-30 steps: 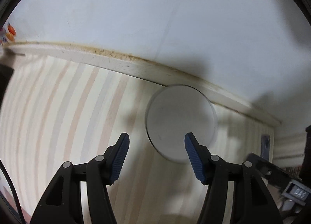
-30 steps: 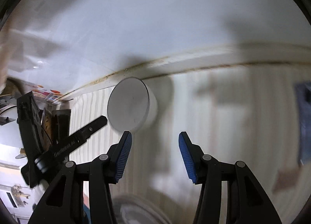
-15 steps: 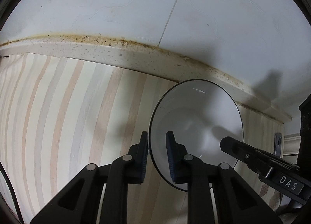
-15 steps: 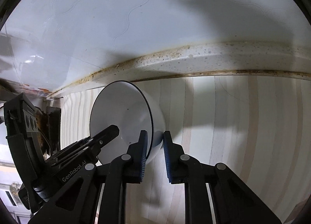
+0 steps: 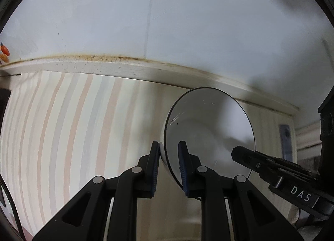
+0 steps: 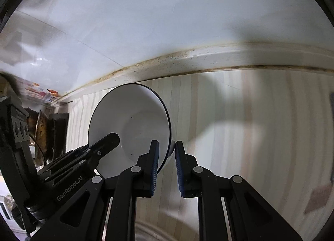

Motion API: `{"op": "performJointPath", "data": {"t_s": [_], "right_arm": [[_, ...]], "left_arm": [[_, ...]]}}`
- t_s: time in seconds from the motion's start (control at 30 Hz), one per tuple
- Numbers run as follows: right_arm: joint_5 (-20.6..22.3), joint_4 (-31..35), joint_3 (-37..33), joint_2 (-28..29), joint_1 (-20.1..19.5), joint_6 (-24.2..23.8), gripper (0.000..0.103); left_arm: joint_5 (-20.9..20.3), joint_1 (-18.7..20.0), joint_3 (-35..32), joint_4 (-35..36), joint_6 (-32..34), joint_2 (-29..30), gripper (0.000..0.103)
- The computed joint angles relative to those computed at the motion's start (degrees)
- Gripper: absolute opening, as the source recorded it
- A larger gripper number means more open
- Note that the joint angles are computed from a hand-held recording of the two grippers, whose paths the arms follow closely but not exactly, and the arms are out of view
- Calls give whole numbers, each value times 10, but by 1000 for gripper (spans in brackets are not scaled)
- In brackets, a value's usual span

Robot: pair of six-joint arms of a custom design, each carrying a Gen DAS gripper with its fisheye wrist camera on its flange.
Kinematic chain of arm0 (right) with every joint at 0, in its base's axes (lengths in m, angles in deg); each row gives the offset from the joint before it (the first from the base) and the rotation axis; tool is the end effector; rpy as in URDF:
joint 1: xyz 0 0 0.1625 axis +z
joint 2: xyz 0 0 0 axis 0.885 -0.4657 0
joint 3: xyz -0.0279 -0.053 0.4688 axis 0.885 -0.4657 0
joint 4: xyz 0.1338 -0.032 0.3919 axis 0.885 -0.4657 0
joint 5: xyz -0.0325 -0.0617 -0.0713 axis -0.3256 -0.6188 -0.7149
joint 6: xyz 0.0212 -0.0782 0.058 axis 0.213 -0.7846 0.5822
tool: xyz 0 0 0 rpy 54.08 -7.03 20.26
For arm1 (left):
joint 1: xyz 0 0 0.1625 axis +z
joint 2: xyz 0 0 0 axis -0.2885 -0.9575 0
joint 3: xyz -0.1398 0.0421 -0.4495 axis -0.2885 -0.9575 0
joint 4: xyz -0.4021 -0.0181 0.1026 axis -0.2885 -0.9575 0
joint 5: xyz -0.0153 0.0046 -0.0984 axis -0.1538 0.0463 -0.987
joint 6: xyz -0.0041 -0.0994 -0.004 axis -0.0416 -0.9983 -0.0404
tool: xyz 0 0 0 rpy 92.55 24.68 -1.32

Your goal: Organize plates and bowls

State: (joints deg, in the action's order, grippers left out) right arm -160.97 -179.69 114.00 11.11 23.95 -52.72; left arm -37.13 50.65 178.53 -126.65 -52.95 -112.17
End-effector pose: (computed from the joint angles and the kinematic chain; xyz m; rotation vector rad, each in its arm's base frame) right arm 0.0679 -0.6086 0.3336 0.2657 -2.8480 0.1586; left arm -0.4504 -0.5374 0.0525 -0.1167 2.4719 -0.5538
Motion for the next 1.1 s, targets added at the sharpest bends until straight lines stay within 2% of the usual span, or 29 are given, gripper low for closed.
{"op": "performJointPath", "data": {"t_s": [0.17,0.4,0.73,0.97,1.1], "right_arm": [[-7,8,36,-72,1,0,18],[-23,32,91,-192,-10,0,18],[-11,94,127,-349,-82,-43,18],[0,115,149,-404,-142,-82,18],[0,108,162,-405,-162,-87,18]], "left_arm": [[-14,-34,0,1,3,-5,16],[-56,-85,-7,-11,18,10,16],[-105,-138,-27,-24,42,42,16],[-131,-152,-35,-23,49,64,16],[-146,-153,-34,-21,50,76,16]]}}
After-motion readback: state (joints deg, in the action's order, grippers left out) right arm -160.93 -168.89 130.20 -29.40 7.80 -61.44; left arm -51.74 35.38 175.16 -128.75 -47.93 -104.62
